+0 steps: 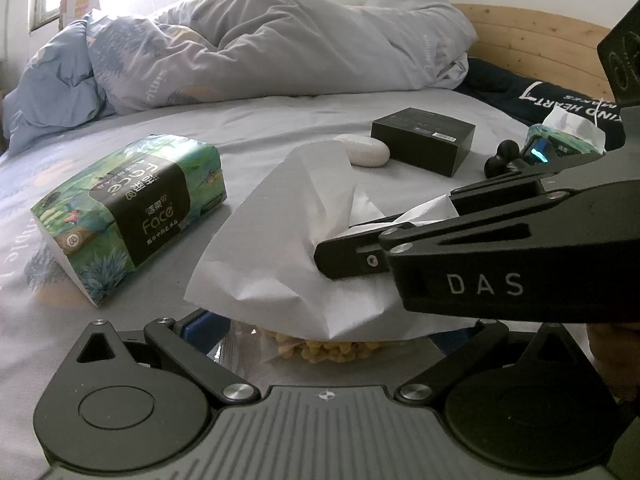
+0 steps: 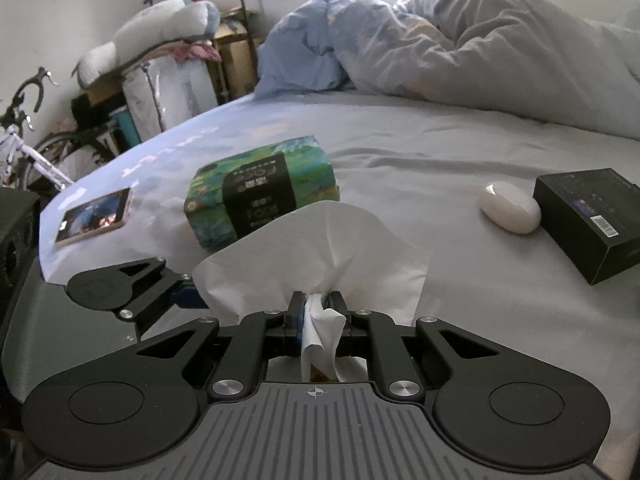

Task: Clean container
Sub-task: 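Keep wiping the wrapper surface with the tissue in the right gripper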

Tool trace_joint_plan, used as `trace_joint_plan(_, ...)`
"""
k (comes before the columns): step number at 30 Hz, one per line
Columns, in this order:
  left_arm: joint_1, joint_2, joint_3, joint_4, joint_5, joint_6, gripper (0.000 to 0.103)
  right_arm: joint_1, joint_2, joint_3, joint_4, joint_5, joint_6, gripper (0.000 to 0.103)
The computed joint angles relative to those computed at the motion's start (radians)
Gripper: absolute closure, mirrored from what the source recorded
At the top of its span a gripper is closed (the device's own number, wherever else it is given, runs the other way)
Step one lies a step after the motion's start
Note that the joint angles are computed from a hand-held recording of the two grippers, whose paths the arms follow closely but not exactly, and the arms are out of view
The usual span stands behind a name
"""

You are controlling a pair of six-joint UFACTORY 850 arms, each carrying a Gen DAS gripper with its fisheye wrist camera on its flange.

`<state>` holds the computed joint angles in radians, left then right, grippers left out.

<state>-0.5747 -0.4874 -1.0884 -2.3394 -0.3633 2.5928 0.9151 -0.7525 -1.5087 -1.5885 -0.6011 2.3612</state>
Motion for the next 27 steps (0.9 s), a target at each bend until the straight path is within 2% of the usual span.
trace_joint_plan(16, 0.0, 0.0, 0.0, 0.008, -0.001, -0.011, 0.0, -0.006, 0.012, 0.012, 0.011, 0.013, -0.004, 0.09)
trace_joint_plan(19, 0.0, -0.001, -0.001, 0.006, -0.002, -0.009, 0.0, -0.018, 0.019, 0.058, -0.076, 0.016, 0.085, 0.089)
trace_joint_plan(27, 0.001, -0.003, -0.002, 0.007, -0.002, -0.009, 0.0, -0.02, 0.021, 0.063, -0.126, 0.037, 0.135, 0.089)
